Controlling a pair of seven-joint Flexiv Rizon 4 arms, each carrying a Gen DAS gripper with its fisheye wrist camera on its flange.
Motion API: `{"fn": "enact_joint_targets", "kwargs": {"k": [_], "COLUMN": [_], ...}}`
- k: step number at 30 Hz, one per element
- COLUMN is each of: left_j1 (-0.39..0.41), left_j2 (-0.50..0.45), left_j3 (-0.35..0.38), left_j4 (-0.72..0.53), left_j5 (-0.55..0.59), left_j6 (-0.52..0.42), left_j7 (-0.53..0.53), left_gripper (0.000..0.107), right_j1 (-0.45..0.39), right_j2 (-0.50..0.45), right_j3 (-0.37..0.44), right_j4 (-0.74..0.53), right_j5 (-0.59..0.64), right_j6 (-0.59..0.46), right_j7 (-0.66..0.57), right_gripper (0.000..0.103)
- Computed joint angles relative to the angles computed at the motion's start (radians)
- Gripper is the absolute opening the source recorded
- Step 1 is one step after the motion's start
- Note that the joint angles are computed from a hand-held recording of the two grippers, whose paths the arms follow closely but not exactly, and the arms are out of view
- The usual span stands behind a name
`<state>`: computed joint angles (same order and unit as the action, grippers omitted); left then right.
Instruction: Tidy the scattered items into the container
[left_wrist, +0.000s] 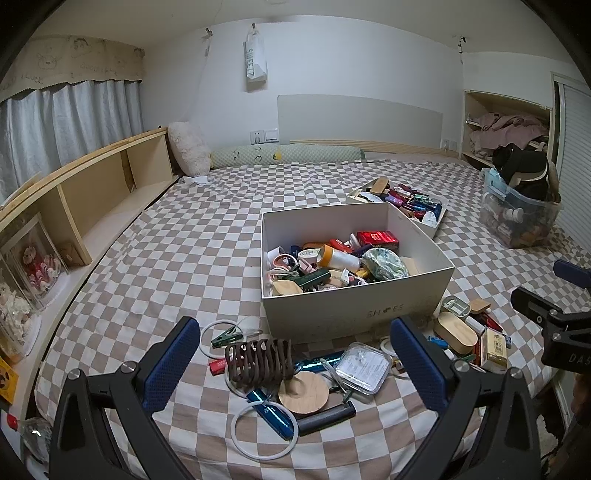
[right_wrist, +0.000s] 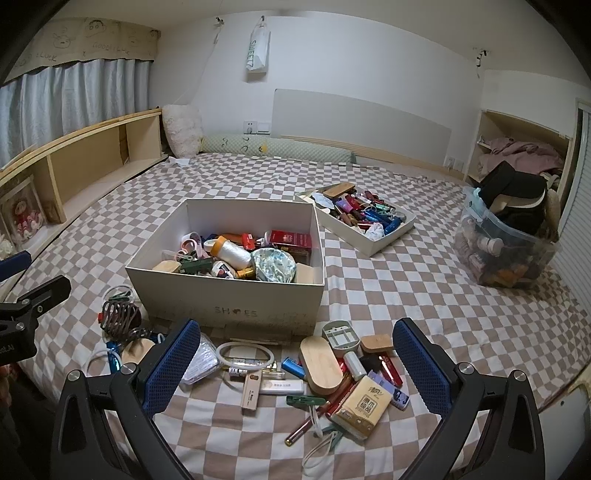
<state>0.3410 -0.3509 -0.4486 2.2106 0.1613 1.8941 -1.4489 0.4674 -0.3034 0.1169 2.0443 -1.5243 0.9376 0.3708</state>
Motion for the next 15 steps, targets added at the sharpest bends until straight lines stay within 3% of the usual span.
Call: {"fn": "enact_joint_targets", "kwargs": {"k": [15], "left_j1": [-0.014], "left_j2": [-0.014], "left_j3": [0.036], "left_j4": [-0.009], "left_j5": [-0.024], "left_j6": [-0.001], "left_j7": [-0.004], "left_gripper": [0.103], "right_j1": [-0.022], "right_j2": [-0.015], "right_j3": [-0.011], "right_j4": [0.003], "right_j5": [-0.015], "right_j6": [0.044], "right_j7": [0.048], "right_gripper": [0.103]}}
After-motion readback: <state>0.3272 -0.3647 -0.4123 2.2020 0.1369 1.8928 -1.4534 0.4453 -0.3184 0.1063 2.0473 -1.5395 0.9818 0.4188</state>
